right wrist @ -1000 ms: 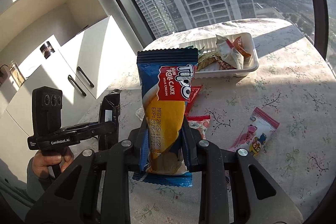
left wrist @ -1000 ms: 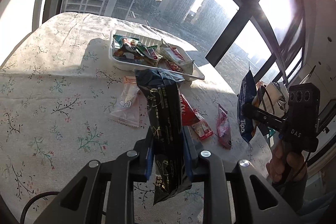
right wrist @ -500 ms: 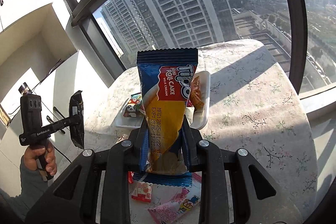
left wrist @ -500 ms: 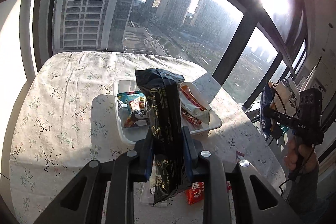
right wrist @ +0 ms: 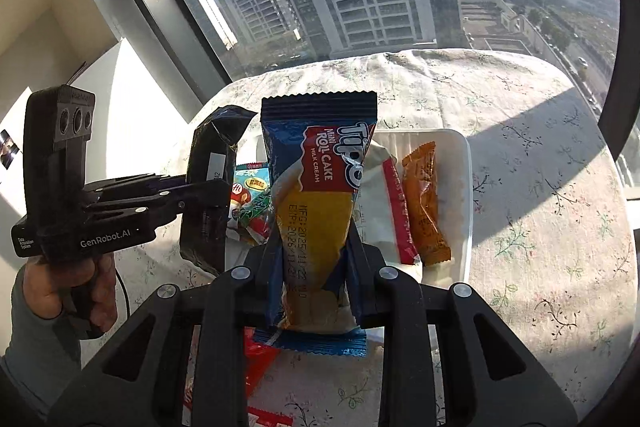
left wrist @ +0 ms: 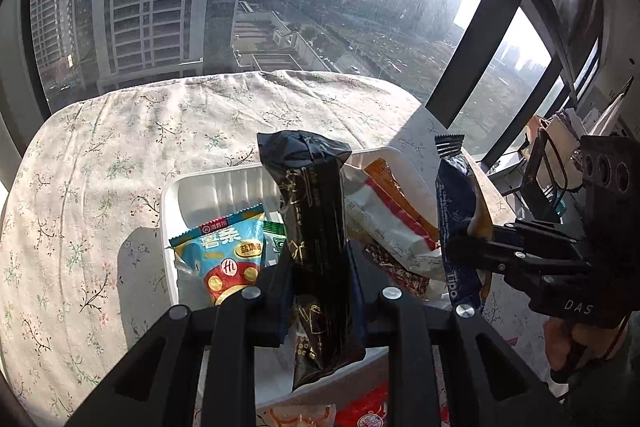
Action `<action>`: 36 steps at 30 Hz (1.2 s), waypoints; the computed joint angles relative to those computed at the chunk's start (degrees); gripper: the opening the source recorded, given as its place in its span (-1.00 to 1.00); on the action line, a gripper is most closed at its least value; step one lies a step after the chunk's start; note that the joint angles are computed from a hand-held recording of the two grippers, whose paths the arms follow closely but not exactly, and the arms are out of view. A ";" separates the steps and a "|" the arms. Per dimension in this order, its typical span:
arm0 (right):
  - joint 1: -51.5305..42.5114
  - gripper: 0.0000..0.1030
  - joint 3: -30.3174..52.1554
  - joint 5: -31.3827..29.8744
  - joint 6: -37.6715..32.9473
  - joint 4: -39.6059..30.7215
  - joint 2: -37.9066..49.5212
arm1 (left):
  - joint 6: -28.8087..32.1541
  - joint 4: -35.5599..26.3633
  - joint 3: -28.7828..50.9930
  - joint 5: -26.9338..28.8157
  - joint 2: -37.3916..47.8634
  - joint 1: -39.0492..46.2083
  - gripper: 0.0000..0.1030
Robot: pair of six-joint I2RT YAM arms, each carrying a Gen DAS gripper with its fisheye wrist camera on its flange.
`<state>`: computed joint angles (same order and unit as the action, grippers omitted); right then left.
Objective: Organize snacks
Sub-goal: 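Carry the black packet and Tipo roll cake into the white tray with both grippers, then open both grippers over the tray and pull them back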
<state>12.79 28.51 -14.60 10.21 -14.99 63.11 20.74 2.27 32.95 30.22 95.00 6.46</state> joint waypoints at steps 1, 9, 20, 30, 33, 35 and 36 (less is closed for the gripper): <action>0.55 -0.53 0.37 0.57 0.49 1.67 2.55 | -0.73 1.30 1.08 -1.07 2.42 -0.87 -0.51; 5.56 -0.53 2.34 6.37 1.61 10.16 16.75 | -2.52 6.66 4.42 -4.20 11.77 -3.13 -0.49; 8.28 -0.43 1.49 9.71 2.30 15.94 22.68 | -3.05 10.19 3.11 -5.18 12.87 -3.93 -0.06; 9.49 0.17 0.60 12.55 2.81 15.45 19.26 | -2.12 9.90 -2.36 -4.22 3.99 -1.77 0.40; 9.17 0.37 -0.98 12.20 3.93 11.88 12.10 | -0.29 8.19 -6.51 -1.76 -3.93 0.96 0.71; 9.47 0.51 -2.45 12.02 4.66 9.02 5.28 | 1.66 5.90 -9.34 0.63 -9.83 3.62 0.88; 9.44 0.55 -3.67 11.55 4.91 7.47 0.40 | 3.03 4.43 -10.61 1.89 -12.57 4.96 0.90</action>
<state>22.24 24.84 -3.06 15.12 -7.52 63.51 23.77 6.69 22.34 32.11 82.44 11.42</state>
